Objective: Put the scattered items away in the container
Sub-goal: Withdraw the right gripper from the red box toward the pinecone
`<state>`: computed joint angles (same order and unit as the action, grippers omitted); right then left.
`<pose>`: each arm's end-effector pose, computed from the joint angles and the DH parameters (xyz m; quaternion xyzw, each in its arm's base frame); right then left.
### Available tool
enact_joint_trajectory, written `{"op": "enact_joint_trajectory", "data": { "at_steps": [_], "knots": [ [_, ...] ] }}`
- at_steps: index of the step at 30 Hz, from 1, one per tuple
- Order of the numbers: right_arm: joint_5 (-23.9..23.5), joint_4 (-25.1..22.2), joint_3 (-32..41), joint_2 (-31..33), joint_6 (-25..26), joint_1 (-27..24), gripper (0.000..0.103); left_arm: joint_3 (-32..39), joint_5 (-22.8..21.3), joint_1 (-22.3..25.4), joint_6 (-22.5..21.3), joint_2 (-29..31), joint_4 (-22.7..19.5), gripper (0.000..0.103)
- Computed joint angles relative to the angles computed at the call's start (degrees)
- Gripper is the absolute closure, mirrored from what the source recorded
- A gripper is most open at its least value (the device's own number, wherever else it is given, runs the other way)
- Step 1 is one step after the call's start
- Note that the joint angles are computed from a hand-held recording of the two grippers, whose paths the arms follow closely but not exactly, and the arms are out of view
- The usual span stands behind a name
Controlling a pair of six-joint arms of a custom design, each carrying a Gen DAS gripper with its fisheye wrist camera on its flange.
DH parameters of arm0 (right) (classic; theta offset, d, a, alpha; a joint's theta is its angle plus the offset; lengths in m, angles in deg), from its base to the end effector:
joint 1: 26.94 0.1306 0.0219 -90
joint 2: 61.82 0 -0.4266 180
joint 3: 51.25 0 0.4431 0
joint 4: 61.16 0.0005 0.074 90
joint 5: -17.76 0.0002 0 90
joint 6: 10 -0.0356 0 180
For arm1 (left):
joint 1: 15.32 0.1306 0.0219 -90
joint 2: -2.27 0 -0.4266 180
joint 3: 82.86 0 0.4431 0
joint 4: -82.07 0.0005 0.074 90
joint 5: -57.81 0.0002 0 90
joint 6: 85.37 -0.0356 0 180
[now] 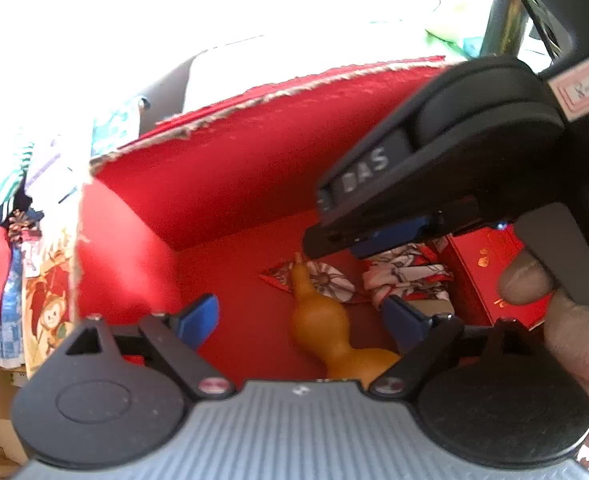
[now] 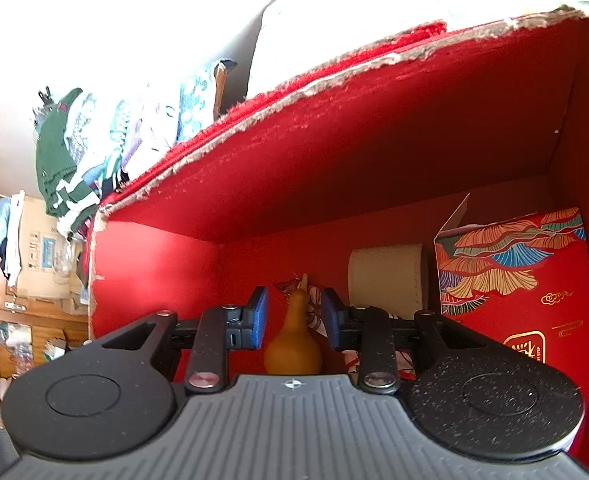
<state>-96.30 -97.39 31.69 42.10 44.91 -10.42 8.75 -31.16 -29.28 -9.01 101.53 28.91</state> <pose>0.5672 0.1828 0.2964 0.0933 0.9355 0.3002 0.1615 0.5655 -0.1417 0.3969 0.2330 0.9392 -0.0094 0.2519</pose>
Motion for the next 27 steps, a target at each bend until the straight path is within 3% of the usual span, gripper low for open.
{"op": "enact_joint_trajectory", "data": {
  "at_steps": [7, 9, 13, 17, 19, 23, 27],
  "knots": [
    [-0.09, -0.1, -4.03, -3.53, 3.29, -3.25, 0.07, 1.11, -0.79, -0.26, 1.52, -0.32, 0.83, 0.009],
    [0.42, -0.33, -4.0, -3.64, 3.37, -3.26, 0.07, -3.77, 0.54, 2.5, -0.38, -3.23, 2.72, 0.009],
    [2.34, 0.78, -2.25, -1.72, 1.79, -1.16, 0.07, -1.57, -0.62, 0.65, 2.03, 0.07, 4.58, 0.008],
    [5.07, 4.96, -4.3, -3.49, 2.42, -0.57, 0.07, -8.56, 0.83, 1.63, 2.44, -3.54, 9.95, 0.008],
    [8.21, 7.07, -6.07, -5.69, 3.04, 0.15, 0.07, -12.21, -0.49, -0.78, 4.76, -8.99, 9.85, 0.008],
    [7.63, 14.14, -12.11, -12.21, 0.54, -0.16, 0.069, -15.08, 1.37, 0.98, 4.57, -11.26, 15.17, 0.007],
    [14.41, 17.19, -17.3, -19.56, 1.78, 1.2, 0.064, -17.97, 3.15, 1.42, 5.87, -14.2, 18.79, 0.005]
  ]
}}
